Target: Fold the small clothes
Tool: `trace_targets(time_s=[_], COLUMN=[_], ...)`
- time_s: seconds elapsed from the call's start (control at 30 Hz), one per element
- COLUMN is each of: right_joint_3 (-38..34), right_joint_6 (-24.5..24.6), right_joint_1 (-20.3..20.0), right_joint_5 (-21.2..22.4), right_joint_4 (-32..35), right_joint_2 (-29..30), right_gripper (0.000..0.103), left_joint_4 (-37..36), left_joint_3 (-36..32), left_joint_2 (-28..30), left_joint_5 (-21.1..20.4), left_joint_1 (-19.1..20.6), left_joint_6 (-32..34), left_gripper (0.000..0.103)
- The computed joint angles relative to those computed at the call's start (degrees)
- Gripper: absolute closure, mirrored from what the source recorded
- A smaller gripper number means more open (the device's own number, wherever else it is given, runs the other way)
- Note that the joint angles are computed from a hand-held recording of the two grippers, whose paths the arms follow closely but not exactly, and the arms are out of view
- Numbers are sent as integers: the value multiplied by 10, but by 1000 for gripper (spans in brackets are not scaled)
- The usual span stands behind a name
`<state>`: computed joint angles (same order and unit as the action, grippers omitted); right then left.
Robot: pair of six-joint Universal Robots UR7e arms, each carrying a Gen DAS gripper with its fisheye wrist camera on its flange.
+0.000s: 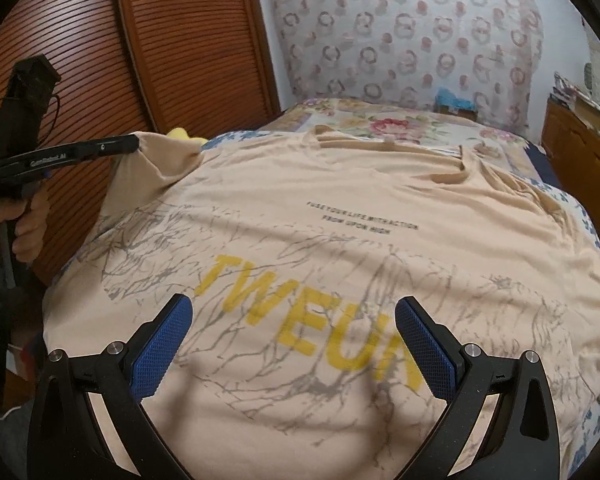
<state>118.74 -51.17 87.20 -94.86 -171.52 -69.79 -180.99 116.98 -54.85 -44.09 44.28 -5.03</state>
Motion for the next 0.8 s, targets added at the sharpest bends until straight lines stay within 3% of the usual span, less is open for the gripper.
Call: trace_targets(time_s=[0.07, 0.2, 0.37, 0.6, 0.8], right_joint_3=[0, -2, -11, -39, -83], right_joint_6=[0, -4, -16, -55, -81], right_joint_1=[-2, -2, 5, 36, 67], right_joint_5=[1, 1, 7, -1, 1], right_joint_4=[-2, -6, 3, 33, 73], right_joint_2=[0, 1, 7, 37, 84], right_gripper=[0, 0, 4, 22, 41], left_joint_4=[-8, -36, -87, -111, -132], left_joint_3=[6, 27, 65, 115, 149], left_joint_2=[1, 2, -3, -14, -22], left_joint_5=[11, 45, 87, 137, 143], left_joint_1=[-5, -19, -30, -39, -39], left_joint_6=[1, -8, -14, -48, -77], left_gripper=[80, 72, 48, 48, 47])
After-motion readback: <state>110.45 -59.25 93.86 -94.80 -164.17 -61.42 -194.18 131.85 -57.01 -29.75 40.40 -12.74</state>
